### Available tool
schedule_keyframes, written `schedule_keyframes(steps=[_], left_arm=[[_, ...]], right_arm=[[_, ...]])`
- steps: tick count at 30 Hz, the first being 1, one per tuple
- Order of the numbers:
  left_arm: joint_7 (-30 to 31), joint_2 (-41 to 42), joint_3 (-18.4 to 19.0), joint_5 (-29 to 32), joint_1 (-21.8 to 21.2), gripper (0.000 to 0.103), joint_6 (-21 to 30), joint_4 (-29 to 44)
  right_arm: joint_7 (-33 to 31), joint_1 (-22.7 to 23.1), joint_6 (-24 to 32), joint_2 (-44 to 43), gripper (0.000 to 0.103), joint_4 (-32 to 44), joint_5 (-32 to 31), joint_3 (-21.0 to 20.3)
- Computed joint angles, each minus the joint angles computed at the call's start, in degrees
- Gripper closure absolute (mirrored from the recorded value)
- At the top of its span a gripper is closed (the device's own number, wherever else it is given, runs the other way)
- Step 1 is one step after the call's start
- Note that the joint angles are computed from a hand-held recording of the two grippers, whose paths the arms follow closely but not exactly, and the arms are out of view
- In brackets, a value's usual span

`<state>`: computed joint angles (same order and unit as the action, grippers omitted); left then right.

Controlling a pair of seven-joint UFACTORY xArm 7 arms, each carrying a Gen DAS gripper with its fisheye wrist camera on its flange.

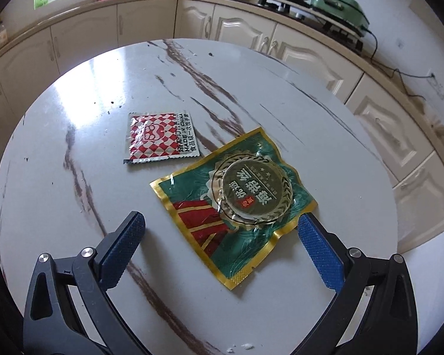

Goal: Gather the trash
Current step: 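Move both tools back toward the table, then grasp the red-checkered packet with the left gripper while the right gripper grasps the green packet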

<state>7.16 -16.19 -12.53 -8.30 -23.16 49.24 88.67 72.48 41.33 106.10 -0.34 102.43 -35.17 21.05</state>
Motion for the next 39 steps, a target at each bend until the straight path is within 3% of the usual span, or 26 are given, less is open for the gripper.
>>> schedule_keyframes(steps=[6,11,16,19,23,25,28,31,36,39], left_arm=[[0.98,-5.44,1.11,-1.92,-0.23,0.001,-0.57,-5.97],[2.41,-8.15,1.46,-2.51,-0.54,0.001,-0.14,-8.86],[3.47,-7.92,1.58,-2.81,-0.51,0.001,0.7,-8.42],[3.78,-7.41,1.47,-2.85,-0.42,0.001,1.11,-8.02],[5.6,-4.77,1.9,-4.55,-1.31,0.001,2.3,-5.88],[5.7,-2.3,1.34,-4.97,-1.57,0.001,3.57,-3.4],[4.95,2.6,-0.33,-4.75,-2.29,0.001,5.71,1.82],[5.73,8.96,-1.97,-4.63,-3.89,0.001,8.32,8.82],[3.05,21.88,-4.43,-0.02,-8.04,0.001,15.46,23.53],[1.65,27.3,-4.02,5.24,-11.73,0.001,17.87,29.73]], right_arm=[[5.29,-3.19,-9.33,-8.52,0.0,-10.63,5.45,-1.58],[4.68,-7.67,-9.18,-9.6,0.002,-10.86,7.29,1.44],[3.64,-9.47,-9.74,-10.57,0.049,-10.81,6.87,2.76],[2.72,-10.32,-10.47,-10.86,0.056,-10.92,7.5,2.86],[3.17,-11.52,-16.33,-14.59,0.056,-15.21,8.81,2.29],[5.74,-13.2,-19.81,-18.45,0.049,-18.58,8.72,2.39],[7.37,-15.99,-19.79,-21.29,0.033,-20.24,8.91,3.25],[7.42,-18.61,-18.25,-22.72,0.033,-20.66,9.39,4.38],[7.95,-22.04,-21.93,-27.6,0.03,-25.47,12.04,3.81],[7.65,-23.9,-23.98,-30.43,0.024,-28.37,13.77,3.29]])
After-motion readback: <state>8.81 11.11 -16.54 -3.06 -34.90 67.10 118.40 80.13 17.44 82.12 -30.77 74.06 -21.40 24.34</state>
